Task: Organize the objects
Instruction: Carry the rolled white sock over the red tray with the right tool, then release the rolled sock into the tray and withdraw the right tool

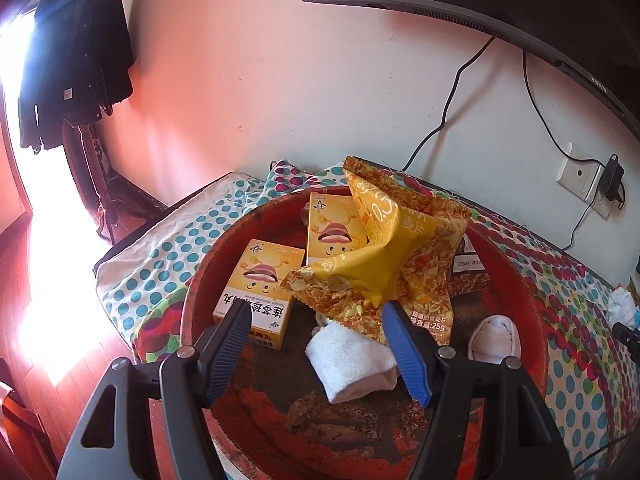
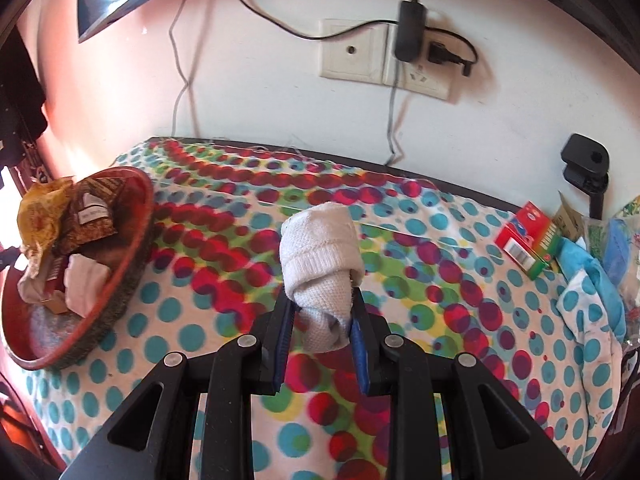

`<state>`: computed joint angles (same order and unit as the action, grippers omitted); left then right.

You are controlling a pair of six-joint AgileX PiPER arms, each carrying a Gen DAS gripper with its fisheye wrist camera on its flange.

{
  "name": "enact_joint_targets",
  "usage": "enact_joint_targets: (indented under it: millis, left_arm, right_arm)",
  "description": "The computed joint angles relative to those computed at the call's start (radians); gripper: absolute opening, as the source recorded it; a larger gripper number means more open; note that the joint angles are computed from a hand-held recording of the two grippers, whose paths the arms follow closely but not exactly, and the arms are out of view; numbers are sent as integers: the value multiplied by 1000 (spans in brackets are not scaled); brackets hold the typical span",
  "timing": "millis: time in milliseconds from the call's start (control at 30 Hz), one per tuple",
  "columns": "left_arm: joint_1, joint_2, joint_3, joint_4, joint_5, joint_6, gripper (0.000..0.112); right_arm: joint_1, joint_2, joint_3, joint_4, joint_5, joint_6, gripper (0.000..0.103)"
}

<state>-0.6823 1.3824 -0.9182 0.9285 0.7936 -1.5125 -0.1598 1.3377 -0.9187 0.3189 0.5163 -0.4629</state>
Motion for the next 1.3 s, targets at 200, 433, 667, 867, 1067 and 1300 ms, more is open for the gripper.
enact_joint_targets:
  millis: [200,433,667,867,1067,1300]
  left_arm:
    - [12,7,-8,-36,-12,42,70]
    - [-3,14,-19,-18,14,46,70]
    - [50,0,-1,-62,-14,59,70]
    - [66,-6,6,-70,-30,53,70]
    - [53,6,-2,-69,-18,59,70]
    - [39,11,-11,-58,11,51,70]
  right_arm:
    - [170,-7,-48,-52,50,122,26]
    - [430,32,-97,-186,46,313,27]
    - [607,121,-168,-352,48,500,25]
    - [616,172,-203,-354,61,501,25]
    - [647,181,-212,-416,72,556,27]
    - [728,160,-209,-566,111,714,43]
